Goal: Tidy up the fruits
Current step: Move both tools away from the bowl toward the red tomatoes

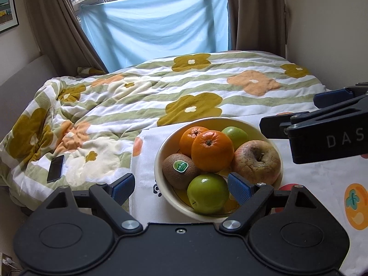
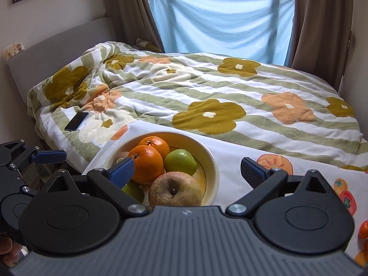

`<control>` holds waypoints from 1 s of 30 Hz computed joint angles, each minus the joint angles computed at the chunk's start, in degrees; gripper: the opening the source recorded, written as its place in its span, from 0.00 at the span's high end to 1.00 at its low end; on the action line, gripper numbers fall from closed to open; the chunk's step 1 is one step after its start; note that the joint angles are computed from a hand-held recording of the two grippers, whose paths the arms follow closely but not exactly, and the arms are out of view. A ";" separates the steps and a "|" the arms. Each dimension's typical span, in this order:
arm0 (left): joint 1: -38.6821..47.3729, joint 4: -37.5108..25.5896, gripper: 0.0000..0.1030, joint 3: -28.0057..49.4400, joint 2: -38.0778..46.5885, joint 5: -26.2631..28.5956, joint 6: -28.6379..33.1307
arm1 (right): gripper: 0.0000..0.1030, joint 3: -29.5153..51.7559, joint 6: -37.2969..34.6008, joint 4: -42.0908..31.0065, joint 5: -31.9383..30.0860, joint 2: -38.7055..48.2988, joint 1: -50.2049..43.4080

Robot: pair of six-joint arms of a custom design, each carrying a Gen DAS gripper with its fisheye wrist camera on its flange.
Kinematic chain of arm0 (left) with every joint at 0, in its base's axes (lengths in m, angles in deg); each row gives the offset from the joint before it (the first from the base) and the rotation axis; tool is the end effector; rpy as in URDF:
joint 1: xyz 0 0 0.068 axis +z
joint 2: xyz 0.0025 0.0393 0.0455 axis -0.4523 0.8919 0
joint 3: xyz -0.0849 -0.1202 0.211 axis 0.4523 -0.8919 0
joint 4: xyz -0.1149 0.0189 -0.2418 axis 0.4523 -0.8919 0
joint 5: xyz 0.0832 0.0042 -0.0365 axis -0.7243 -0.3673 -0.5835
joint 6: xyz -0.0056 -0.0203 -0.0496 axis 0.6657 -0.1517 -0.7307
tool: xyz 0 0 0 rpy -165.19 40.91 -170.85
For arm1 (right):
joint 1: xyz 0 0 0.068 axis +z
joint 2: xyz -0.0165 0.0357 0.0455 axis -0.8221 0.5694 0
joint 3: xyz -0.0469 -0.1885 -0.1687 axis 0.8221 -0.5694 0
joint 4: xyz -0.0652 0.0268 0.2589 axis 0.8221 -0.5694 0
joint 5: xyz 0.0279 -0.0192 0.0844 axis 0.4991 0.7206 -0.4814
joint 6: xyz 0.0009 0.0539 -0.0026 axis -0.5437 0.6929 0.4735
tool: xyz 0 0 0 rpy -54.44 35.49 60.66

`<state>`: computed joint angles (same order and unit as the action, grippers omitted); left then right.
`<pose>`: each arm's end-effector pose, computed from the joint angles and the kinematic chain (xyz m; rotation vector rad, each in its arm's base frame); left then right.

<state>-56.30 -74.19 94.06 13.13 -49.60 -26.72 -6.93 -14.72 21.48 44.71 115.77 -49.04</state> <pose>0.2137 -0.1040 0.1390 0.1656 2.3105 0.1377 0.2540 0.0357 0.1533 -0.3684 2.2302 0.2457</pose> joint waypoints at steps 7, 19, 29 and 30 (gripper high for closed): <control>-12.91 -8.24 0.11 2.91 -1.70 -8.55 -10.36 | 0.00 -3.72 -8.17 -9.87 -8.98 -12.35 -13.74; -32.22 -17.85 0.11 13.82 8.50 -18.37 -26.75 | 0.00 1.21 -32.93 -28.96 -29.09 -13.43 -48.68; -39.92 -18.49 0.11 23.08 21.97 -18.12 -32.60 | 0.00 10.61 -57.19 -40.40 -35.56 2.17 -68.64; -40.17 -18.00 0.11 23.63 23.21 -17.88 -32.54 | 0.00 11.36 -59.12 -40.91 -35.35 3.99 -69.88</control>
